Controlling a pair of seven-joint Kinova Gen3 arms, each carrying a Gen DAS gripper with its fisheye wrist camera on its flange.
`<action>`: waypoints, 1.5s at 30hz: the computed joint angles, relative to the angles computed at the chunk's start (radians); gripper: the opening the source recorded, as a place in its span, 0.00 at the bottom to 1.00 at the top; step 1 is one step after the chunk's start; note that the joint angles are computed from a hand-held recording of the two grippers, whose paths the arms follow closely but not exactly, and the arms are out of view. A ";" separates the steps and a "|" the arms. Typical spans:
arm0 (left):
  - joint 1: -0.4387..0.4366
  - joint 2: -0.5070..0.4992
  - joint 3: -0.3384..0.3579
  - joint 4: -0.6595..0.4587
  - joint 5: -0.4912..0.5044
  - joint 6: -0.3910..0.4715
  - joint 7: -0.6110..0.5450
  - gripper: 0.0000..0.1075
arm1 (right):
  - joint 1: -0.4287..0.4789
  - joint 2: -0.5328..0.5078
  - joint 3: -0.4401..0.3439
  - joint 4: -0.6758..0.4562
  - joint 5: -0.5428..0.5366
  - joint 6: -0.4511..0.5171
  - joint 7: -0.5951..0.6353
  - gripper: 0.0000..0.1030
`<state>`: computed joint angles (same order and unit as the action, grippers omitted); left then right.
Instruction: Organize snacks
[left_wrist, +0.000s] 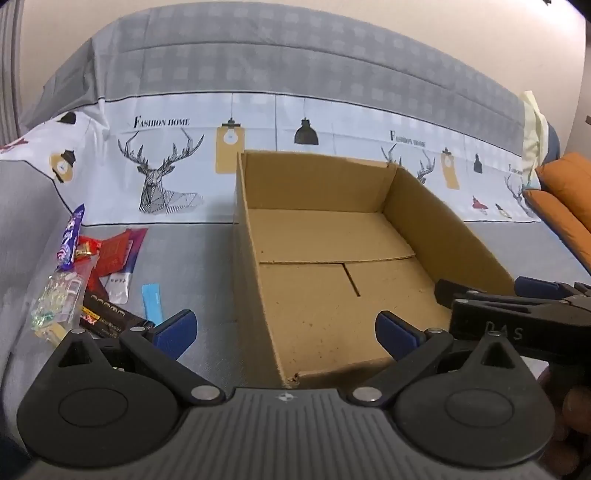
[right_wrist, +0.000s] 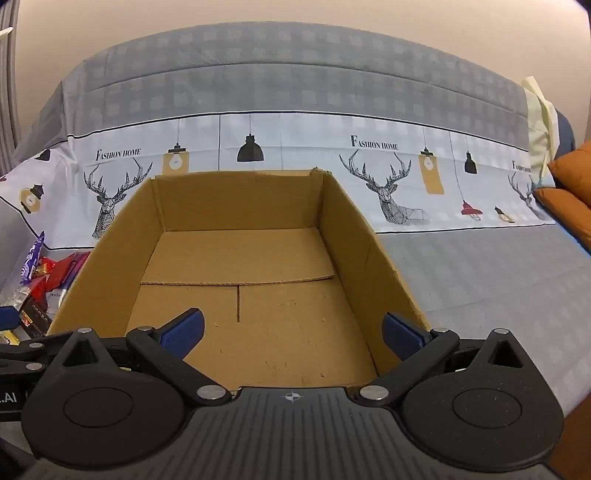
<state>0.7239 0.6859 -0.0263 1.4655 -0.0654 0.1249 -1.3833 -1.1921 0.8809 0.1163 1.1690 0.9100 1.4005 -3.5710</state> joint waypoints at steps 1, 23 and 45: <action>0.001 0.002 -0.002 -0.006 0.003 0.006 0.003 0.96 | -0.002 0.000 -0.001 0.007 0.001 -0.003 -0.005 0.98; -0.038 0.006 0.039 0.016 0.025 -0.029 -0.022 0.96 | 0.004 0.008 0.005 -0.007 0.001 -0.020 0.012 0.98; -0.248 -0.023 0.252 0.086 0.073 -0.138 -0.126 0.33 | -0.010 -0.009 0.021 0.040 0.080 -0.136 -0.061 0.54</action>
<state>0.4755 0.6631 0.2256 1.5510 0.0074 -0.0127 -1.5097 -1.2023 0.8722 0.1371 1.2091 0.9904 1.2647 -3.6316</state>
